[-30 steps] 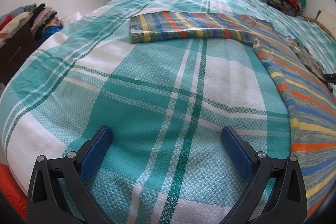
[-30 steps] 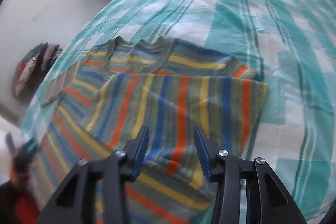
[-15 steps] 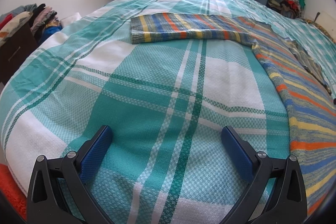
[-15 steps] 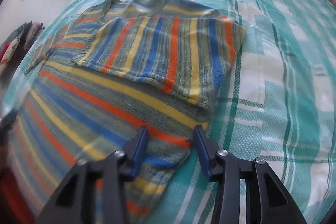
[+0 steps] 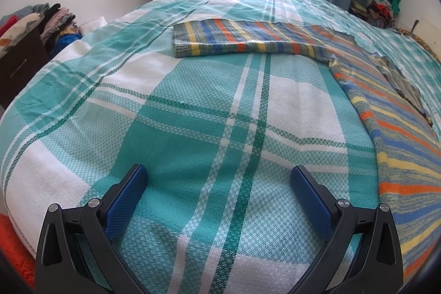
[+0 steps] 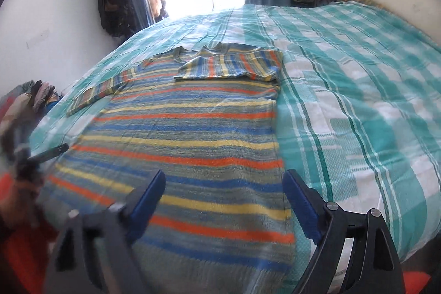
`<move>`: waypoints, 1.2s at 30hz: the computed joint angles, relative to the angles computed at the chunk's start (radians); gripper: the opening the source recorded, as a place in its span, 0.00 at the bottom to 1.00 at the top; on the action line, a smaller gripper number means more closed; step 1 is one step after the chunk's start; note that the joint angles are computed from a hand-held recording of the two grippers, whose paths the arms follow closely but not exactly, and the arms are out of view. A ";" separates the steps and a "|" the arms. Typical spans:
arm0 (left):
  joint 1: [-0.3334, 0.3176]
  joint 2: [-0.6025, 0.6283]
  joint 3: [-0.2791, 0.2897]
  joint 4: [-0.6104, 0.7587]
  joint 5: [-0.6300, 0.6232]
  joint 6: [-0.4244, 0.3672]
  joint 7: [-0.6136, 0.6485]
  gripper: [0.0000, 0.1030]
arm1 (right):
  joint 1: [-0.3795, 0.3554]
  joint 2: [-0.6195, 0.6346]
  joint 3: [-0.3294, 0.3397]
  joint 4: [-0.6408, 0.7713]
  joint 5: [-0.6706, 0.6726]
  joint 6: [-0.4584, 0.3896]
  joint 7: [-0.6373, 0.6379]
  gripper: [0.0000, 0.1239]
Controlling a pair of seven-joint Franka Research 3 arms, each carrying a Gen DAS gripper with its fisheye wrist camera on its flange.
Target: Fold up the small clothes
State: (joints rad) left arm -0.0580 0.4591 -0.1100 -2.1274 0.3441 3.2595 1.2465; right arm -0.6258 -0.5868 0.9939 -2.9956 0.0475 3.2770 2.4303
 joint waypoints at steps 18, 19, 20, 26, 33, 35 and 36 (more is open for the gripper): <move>0.073 -0.016 -0.086 0.005 -0.026 -0.083 0.065 1.00 | -0.200 0.049 0.068 0.009 -0.147 -0.113 0.173 0.81; 0.082 -0.013 -0.094 0.003 -0.026 -0.078 0.071 1.00 | -0.219 0.072 0.077 0.015 -0.161 -0.113 0.180 0.83; 0.079 -0.012 -0.090 0.004 -0.025 -0.078 0.073 1.00 | -0.232 0.086 0.083 0.020 -0.176 -0.114 0.184 0.83; 0.054 -0.012 -0.066 0.008 -0.018 -0.087 0.076 1.00 | -0.270 0.112 0.102 0.038 -0.241 -0.127 0.224 0.83; 0.041 -0.013 -0.056 0.012 -0.019 -0.096 0.076 0.99 | -0.270 0.123 0.094 0.043 -0.264 -0.134 0.234 0.83; 0.038 -0.013 -0.052 0.012 -0.018 -0.095 0.075 0.99 | -0.273 0.127 0.092 0.047 -0.274 -0.137 0.237 0.83; 0.037 -0.013 -0.051 0.012 -0.018 -0.095 0.075 1.00 | -0.274 0.129 0.092 0.048 -0.278 -0.139 0.240 0.83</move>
State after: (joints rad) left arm -0.0213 0.4462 -0.1611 -2.1150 0.3258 3.1647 1.3210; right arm -0.8999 -0.4575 1.0855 -2.9478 -0.2308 3.1382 2.6699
